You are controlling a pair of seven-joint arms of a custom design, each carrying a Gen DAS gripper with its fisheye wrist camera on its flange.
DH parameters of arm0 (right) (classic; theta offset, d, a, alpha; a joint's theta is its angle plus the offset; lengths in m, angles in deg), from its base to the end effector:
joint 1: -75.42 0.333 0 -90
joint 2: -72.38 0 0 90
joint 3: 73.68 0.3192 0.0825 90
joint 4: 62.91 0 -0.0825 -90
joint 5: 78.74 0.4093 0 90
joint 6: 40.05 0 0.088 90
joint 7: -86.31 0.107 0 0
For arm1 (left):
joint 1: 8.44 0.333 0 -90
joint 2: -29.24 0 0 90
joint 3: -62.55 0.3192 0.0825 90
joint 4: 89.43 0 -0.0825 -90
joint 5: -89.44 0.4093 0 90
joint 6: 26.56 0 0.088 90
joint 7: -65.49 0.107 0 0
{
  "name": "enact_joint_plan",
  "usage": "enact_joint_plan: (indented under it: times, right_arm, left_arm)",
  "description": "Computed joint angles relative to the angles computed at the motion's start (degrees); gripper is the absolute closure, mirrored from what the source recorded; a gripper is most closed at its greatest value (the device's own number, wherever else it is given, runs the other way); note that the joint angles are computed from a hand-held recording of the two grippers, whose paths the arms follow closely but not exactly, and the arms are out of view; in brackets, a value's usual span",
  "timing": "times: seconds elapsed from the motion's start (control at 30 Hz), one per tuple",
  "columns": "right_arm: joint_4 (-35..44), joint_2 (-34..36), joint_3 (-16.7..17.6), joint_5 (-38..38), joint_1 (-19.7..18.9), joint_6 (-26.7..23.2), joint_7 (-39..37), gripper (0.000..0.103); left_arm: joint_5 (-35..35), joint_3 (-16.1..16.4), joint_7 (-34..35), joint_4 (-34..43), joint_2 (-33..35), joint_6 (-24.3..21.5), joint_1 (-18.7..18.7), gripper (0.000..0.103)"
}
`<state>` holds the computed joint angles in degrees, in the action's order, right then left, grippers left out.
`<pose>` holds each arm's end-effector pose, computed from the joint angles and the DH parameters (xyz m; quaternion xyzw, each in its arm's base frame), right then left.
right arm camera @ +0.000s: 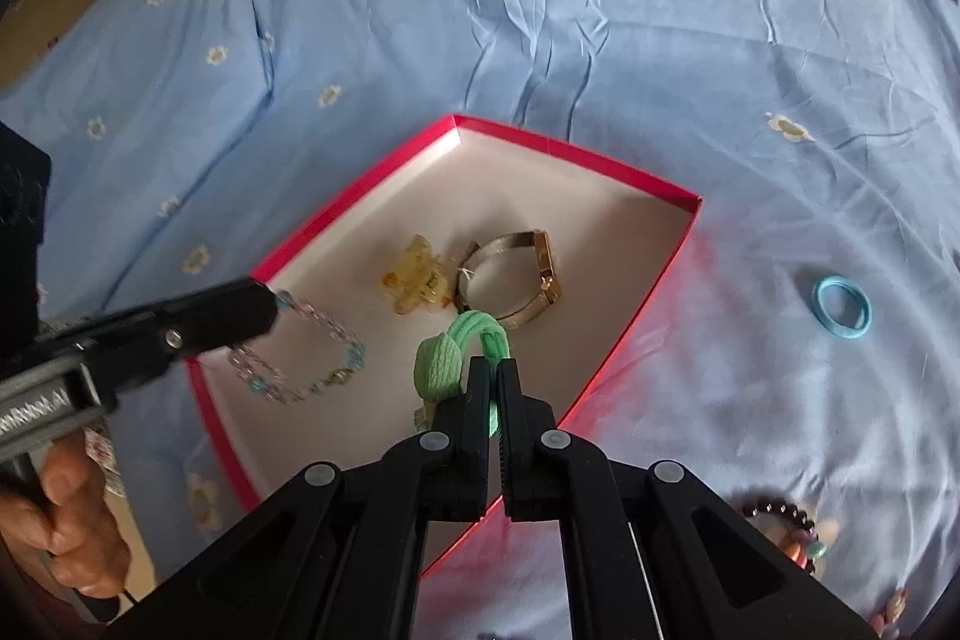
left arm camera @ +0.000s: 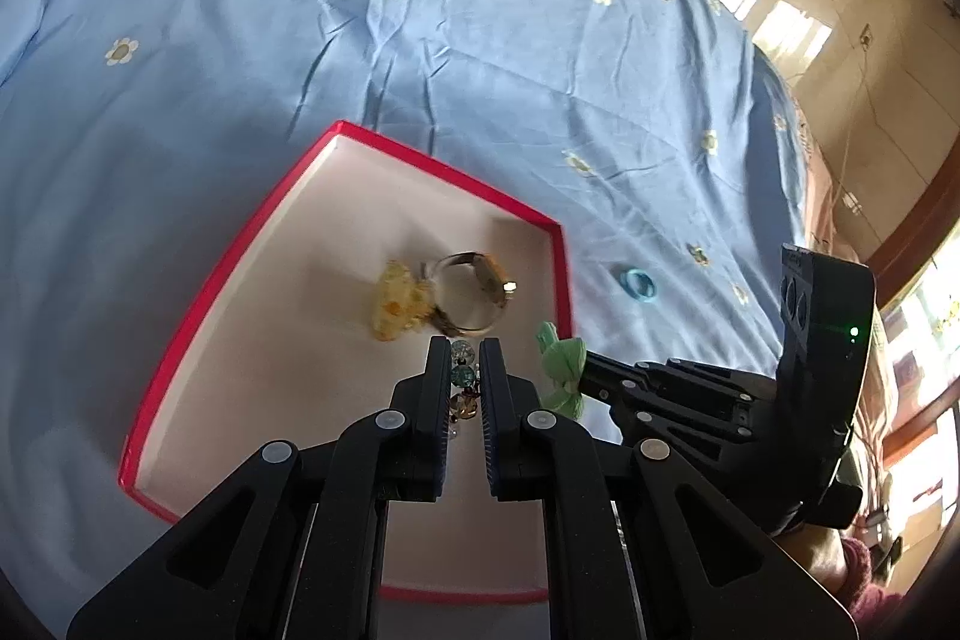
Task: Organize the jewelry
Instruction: 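Carry the bracelet and hair tie into the red box while both tools open, then withdraw both open tools from the box toward the remaining jewelry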
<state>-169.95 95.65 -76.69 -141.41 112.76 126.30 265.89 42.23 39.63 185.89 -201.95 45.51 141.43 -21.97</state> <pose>0.5299 0.4302 0.3314 -0.6680 0.6380 -0.1928 0.3311 0.5685 -0.3417 0.3896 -0.5237 0.7546 -0.3952 0.0085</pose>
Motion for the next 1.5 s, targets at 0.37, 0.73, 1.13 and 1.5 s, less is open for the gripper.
enact_joint_plan:
  times: [0.37,0.73,1.13,1.5]
  right_arm:
    - [6.39,5.76,2.32,11.85,-1.06,-6.25,-15.76,0.101]
    - [7.39,7.44,0.14,15.94,0.72,-4.2,-18.31,0.095]
    - [5.9,6.78,-1.72,16.67,2.07,-1.14,-16.7,0.082]
    - [0.4,1.76,-5.63,7.66,4.74,2.36,-4.26,0.072]
  left_arm:
    - [8.03,3.01,-7.76,2.79,4.98,0.04,-0.13,0.095]
    - [16.67,4.55,-16.05,4.16,7.93,-0.11,-0.54,0.095]
    - [21.65,5.38,-20.77,3.32,7.37,0.17,-1.05,0.089]
    - [22.14,4.55,-21.83,0.1,4.04,2.15,-0.58,0.073]
